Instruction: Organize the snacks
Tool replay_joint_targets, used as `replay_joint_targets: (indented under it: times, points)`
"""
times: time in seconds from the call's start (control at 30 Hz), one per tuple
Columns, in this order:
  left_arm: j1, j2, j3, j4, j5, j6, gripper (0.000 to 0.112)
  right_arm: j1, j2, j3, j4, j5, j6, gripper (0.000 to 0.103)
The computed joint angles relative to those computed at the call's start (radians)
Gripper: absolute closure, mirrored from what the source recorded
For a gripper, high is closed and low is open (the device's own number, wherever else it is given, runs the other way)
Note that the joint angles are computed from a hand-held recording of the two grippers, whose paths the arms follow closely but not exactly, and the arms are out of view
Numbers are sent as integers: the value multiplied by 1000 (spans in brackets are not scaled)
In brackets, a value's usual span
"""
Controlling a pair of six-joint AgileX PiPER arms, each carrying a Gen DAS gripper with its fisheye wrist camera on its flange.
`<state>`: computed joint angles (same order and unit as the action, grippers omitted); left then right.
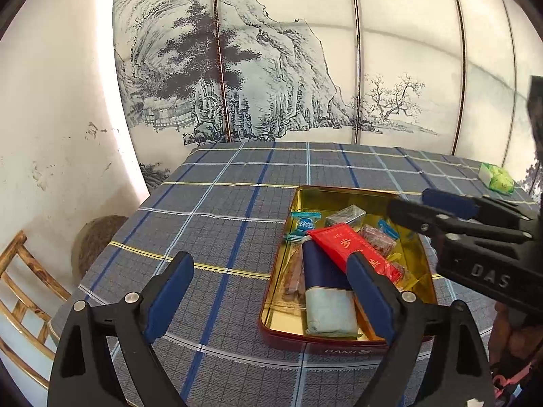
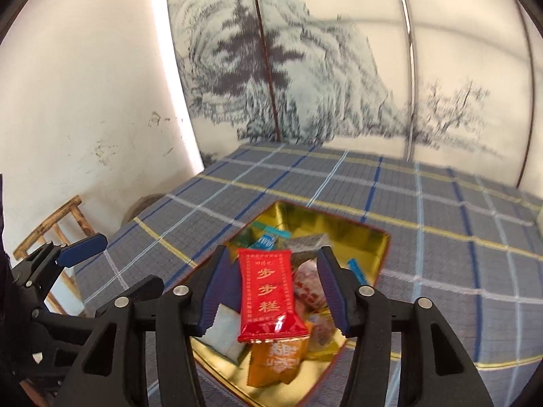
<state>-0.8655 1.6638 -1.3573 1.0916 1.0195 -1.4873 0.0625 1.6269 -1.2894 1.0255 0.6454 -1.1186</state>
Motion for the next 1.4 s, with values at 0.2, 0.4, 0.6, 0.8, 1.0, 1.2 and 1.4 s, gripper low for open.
replay_joint_targets:
  times: [0.2, 0.4, 0.6, 0.8, 1.0, 1.2, 1.4]
  points:
    - [-43, -15, 23, 57, 14, -64, 17, -6, -198, 246, 351, -197, -418, 21]
    - [-92, -15, 11, 80, 61, -80, 14, -62, -309, 367, 577, -210, -664, 13]
    - [-115, -19, -5, 66, 83, -87, 12, -122, -369, 404, 624, -189, -720, 9]
    - [-135, -15, -21, 65, 110, -78, 11, -151, -389, 422, 640, -172, -738, 7]
    - [-143, -10, -33, 62, 125, -78, 11, -179, -393, 431, 630, -142, -730, 6]
    - [-144, -12, -34, 61, 128, -78, 10, -202, -394, 445, 629, -124, -736, 6]
    - [-146, -10, -38, 57, 135, -72, 10, -217, -396, 453, 620, -109, -733, 6]
